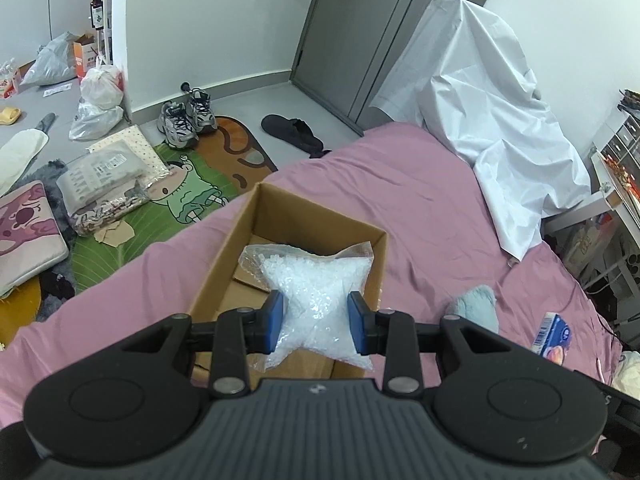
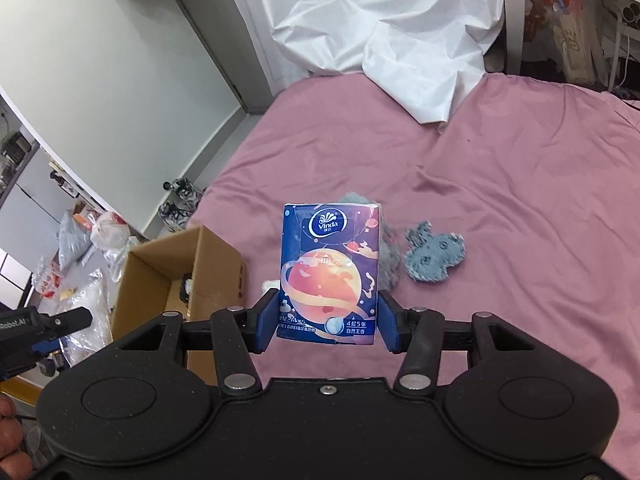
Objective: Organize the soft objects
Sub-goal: 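Carry both items to the box and open the left tool over it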
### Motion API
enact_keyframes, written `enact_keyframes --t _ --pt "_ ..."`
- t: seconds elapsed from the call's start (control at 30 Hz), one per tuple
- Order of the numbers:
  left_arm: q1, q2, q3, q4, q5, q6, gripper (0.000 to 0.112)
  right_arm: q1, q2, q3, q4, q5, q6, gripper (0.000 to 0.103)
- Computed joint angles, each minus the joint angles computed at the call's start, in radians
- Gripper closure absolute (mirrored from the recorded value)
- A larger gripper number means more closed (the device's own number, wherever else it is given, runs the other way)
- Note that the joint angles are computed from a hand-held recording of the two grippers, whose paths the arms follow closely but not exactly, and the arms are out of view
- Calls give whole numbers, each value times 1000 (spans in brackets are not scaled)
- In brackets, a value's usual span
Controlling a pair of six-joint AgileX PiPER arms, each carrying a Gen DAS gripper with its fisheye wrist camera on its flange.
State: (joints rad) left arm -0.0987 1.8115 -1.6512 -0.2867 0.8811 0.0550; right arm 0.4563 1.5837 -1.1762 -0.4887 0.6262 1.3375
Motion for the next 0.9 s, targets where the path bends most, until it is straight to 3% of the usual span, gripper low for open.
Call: enact_keyframes --t 0.5,0.73,0.9 --pt "60 97 -111 8 44 12 79 25 127 -243 66 -12 -136 53" --pt "40 173 -169 50 48 51 79 42 176 -268 37 -92 -105 53" --pt "30 244 -235 78 48 13 78 39 206 -307 96 -105 -201 53"
